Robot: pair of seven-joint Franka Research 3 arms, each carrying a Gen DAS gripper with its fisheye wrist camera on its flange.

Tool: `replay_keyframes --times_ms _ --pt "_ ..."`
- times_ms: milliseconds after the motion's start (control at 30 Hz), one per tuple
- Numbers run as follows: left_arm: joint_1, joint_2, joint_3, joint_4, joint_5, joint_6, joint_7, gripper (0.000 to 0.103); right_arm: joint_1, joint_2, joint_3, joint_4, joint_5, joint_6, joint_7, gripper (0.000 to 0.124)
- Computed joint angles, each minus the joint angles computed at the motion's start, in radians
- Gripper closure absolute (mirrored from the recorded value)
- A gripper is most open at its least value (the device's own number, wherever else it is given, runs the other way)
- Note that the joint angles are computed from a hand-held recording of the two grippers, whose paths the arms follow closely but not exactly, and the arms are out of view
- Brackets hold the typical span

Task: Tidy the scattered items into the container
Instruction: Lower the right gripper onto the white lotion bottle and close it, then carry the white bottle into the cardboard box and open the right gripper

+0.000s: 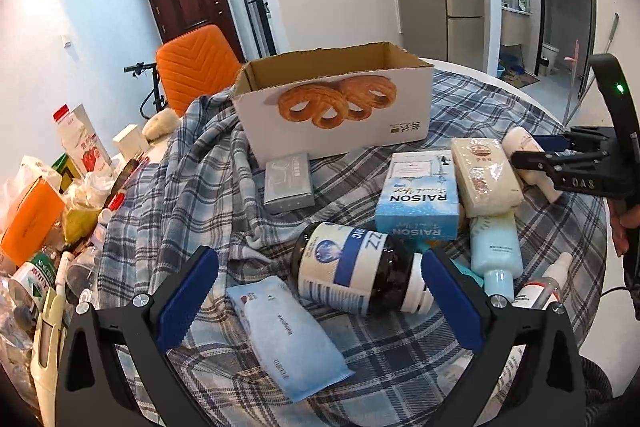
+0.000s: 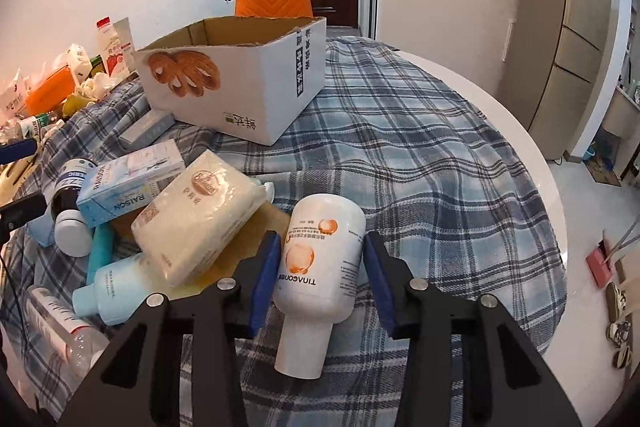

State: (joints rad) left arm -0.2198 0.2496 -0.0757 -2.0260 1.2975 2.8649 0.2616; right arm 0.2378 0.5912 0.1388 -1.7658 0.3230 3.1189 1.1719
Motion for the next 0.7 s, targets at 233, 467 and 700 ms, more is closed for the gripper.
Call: replay_keyframes --times_ms 233,467,700 --pt "0.007 -0.016 0.01 -0.004 0.057 0.075 -0.078 0.0 0.074 -0.031 -0.09 -0.047 -0.027 0.021 0.022 0.083" --pt "0.008 -0.018 -0.001 0.009 0.094 0.067 -0.109 0.0 0.015 0.002 -0.023 -0.039 -0.012 0.018 0.019 0.083" --pt "0.006 -0.015 -0.008 0.003 0.073 0.048 -0.061 0.0 -0.04 -0.027 0.048 -0.082 -0.01 0.075 -0.028 0.086"
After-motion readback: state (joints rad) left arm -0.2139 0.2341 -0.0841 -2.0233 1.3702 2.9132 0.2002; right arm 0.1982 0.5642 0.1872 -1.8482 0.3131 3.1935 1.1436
